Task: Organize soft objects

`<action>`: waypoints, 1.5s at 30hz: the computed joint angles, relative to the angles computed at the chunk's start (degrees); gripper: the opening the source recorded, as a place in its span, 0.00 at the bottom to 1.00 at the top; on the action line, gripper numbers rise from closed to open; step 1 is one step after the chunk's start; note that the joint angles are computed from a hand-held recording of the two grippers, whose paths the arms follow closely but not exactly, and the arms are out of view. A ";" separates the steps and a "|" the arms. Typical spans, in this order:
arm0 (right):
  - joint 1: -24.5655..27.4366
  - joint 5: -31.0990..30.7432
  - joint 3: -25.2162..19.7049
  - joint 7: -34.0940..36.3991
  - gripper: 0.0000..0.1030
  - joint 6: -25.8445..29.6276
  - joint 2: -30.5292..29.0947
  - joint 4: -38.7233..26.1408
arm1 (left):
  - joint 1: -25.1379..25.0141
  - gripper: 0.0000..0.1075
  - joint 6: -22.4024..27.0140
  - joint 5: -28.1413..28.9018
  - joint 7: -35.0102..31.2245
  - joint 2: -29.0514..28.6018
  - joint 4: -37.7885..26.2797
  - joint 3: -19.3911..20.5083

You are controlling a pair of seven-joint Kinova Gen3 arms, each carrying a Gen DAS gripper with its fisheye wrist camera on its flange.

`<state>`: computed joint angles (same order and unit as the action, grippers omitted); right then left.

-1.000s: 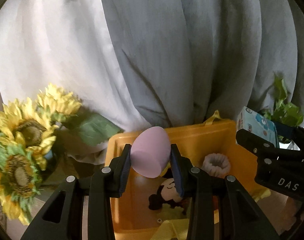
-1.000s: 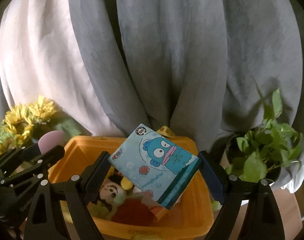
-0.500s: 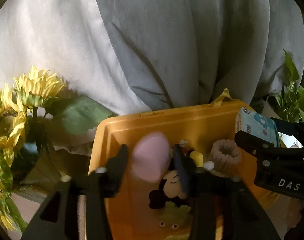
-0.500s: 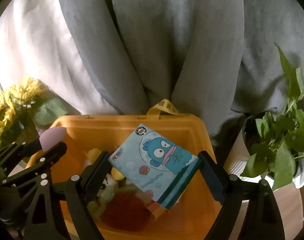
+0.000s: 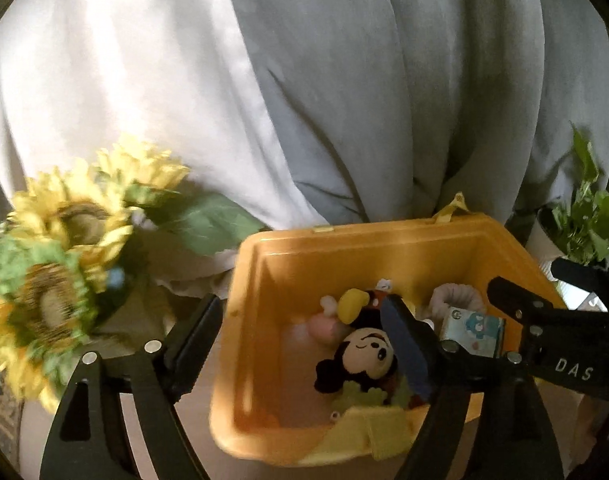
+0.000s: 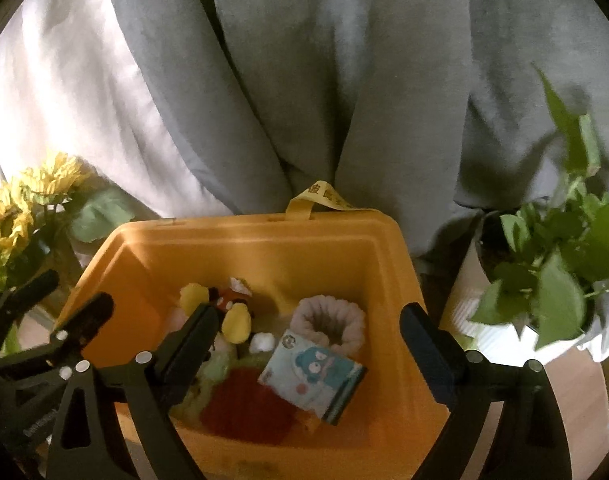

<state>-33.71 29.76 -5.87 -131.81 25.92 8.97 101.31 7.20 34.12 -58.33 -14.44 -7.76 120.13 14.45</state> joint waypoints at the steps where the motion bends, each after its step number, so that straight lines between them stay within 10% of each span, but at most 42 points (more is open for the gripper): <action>1: -0.43 0.71 0.18 -0.97 0.91 -0.09 -0.84 0.76 | 0.30 0.78 1.15 0.19 0.50 -1.08 0.32 0.55; 12: 1.53 10.53 -7.91 -15.79 0.96 2.51 -12.17 9.09 | -2.64 0.88 10.31 3.69 3.77 -13.77 4.07 10.66; 25: 10.43 16.06 -27.76 -31.89 0.98 12.56 -27.31 16.39 | -2.57 0.96 15.36 16.61 -7.84 -31.27 6.49 16.04; 45: 8.62 -6.98 -27.01 -13.75 0.99 21.32 -50.82 19.60 | -10.66 0.96 33.37 38.42 -21.44 -51.95 -4.90 28.10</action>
<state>-25.09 22.78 -32.87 -145.55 47.24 -41.86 120.91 -3.46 67.49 -19.91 -35.88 -59.70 115.23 42.55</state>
